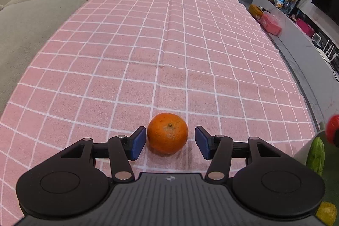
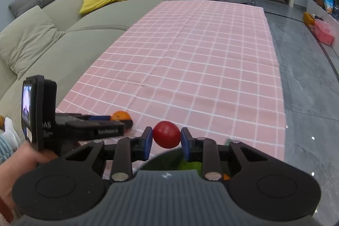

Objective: Organize fruits
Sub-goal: 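Grasp the last orange with the left tool while the right tool grasps the red plum, then carry the orange and the red plum over the green colander with both tools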

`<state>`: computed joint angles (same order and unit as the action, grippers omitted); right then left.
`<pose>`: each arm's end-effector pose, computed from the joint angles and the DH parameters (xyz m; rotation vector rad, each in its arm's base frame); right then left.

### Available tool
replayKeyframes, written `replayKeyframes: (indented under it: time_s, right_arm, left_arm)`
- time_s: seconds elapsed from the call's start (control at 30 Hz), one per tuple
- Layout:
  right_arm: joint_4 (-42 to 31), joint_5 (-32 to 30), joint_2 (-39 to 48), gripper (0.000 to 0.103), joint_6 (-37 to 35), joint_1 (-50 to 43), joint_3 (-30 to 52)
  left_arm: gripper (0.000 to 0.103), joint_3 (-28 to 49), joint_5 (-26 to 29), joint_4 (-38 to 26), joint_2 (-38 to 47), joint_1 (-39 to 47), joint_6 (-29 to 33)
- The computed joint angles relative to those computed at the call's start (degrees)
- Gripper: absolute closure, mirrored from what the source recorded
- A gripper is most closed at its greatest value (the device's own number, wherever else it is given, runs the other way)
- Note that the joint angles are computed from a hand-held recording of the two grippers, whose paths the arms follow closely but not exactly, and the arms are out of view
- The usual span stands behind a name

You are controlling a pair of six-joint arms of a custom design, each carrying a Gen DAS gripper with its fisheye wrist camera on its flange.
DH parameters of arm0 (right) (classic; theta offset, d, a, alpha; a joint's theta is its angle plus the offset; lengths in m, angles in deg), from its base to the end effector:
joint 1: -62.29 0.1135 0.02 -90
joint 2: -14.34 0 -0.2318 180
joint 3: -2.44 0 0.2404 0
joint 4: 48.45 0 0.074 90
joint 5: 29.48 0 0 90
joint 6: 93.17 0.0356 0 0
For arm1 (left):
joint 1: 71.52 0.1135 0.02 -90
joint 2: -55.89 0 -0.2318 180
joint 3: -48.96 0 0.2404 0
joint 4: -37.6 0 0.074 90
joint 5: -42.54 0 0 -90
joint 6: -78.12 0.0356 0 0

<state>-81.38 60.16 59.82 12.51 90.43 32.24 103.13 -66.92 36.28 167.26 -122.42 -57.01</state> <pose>0.1422 0.0763 0.1316 -0.2688 2.4358 0.3526 0.1926 -0.2182 0.0356 0.0052 2.5214 -0.2387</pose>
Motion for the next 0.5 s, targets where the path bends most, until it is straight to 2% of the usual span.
replayKeyframes:
  time_s: [0.07,0.13,0.33,0.5]
  right_arm:
    - [-3.0,-0.4,-3.3,0.078,-0.7,-1.4,-0.7]
    - [-4.9,-0.9,-5.2,0.078,-1.4,-2.9,-1.2]
    - [-11.3,-2.7,-11.9,0.078,-3.1,-7.0,-1.9]
    - [-18.6,-3.5,-18.7,0.078,-7.1,-11.6,-1.8]
  left_arm:
    - [0.051,1.1,-1.0,-1.2,0.8,-0.3,0.0]
    - [0.053,1.4,-0.9,-1.2,1.2,-0.2,0.2]
    - [0.056,1.4,-1.2,-1.6,0.6,-0.6,0.1]
    - [0.056,0.5,-0.4,-4.0,-4.5,-1.3,0.5]
